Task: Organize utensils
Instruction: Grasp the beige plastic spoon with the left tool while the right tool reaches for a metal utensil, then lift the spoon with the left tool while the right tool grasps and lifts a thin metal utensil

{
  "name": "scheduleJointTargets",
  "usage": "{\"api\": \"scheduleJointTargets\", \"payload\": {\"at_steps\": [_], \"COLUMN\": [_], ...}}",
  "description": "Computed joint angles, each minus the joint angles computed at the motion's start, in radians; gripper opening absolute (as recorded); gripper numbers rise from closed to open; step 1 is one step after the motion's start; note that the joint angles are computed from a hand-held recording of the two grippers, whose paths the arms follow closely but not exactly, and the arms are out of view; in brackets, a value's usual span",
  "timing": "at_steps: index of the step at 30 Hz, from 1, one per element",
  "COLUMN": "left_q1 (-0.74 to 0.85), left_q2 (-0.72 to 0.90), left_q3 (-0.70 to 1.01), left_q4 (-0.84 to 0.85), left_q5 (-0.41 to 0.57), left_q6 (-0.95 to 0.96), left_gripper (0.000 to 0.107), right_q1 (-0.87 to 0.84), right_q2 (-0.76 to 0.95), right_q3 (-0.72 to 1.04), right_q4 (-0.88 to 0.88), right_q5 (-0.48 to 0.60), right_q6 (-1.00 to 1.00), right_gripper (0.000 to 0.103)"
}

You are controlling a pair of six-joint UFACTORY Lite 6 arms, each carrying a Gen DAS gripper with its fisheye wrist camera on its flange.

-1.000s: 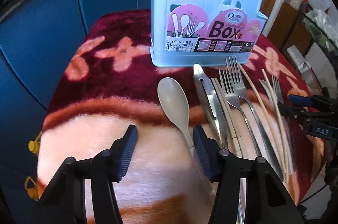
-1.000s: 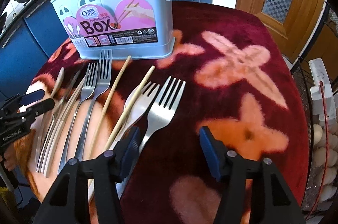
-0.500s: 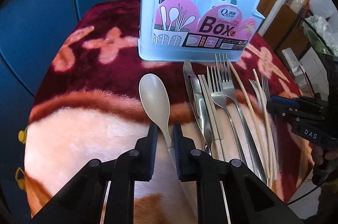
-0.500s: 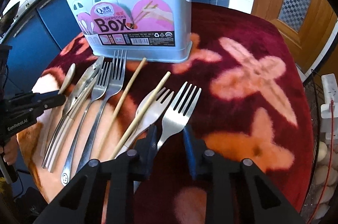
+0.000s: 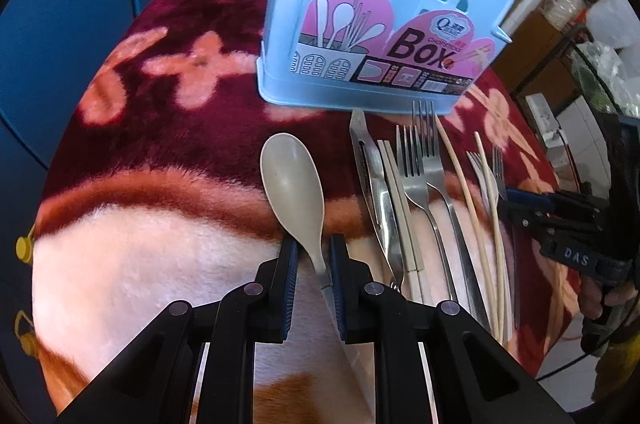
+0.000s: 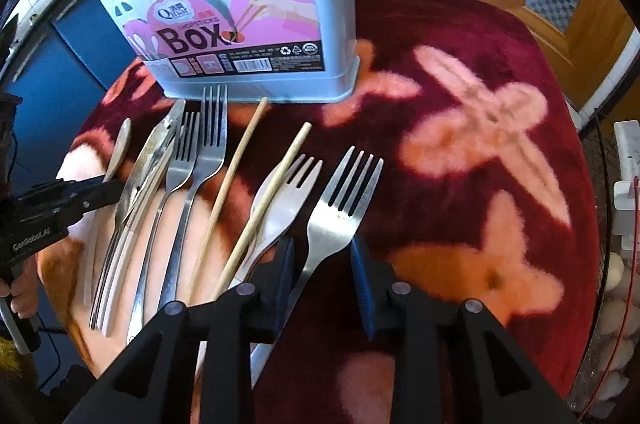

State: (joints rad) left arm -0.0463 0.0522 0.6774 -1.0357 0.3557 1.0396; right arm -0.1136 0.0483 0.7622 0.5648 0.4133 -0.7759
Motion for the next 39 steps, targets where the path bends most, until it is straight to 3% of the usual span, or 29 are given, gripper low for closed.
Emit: {"api": "scheduleJointTargets", "payload": {"at_steps": [5, 11, 13, 21, 28, 33, 39], "left_q1": [0.036, 0.096, 0.081, 0.024, 0.022, 0.035, 0.003], "left_q2": [0.007, -0.063, -0.128, -0.319, -0.469, -0.49, -0.455], "left_q3": [0.004, -0.054, -0.104, -0.224, -0.214, -0.146, -0.037], "left_q4": [-0.074, -0.209, -0.265, -0.412, -0.368, -0.409, -0.534], "left_q5": [0.054, 0.159, 0.148, 0.121, 0.101, 0.088, 0.022], "left_q6": [0.105, 0.255, 0.291, 0.361, 0.286, 0.304, 0.406], "left_gripper": [0.014, 0.006, 0.006, 0.006, 0.006, 0.006, 0.006], "right_q1": [-0.003, -0.091, -0.132, -0.224, -0.298, -0.269, -0.219], "right_q2": [-0.031, -0.107, -0.142, -0.258, -0.447, -0.583, -0.595], "right_q3": [-0.038, -0.096, -0.128, -0.249, -0.311, -0.308, -0.221], "right_q4": [0.058, 0.243, 0.336, 0.546, 0.645, 0.726, 0.82], "right_q5": [-0.031, 0.051, 0.104, 0.187, 0.276, 0.252, 0.193], "right_q6": [0.018, -0.123, -0.21, -0.43, -0.538, -0.566, -0.619], "right_gripper": [0.024, 0.019, 0.004, 0.004, 0.004, 0.003, 0.003]}}
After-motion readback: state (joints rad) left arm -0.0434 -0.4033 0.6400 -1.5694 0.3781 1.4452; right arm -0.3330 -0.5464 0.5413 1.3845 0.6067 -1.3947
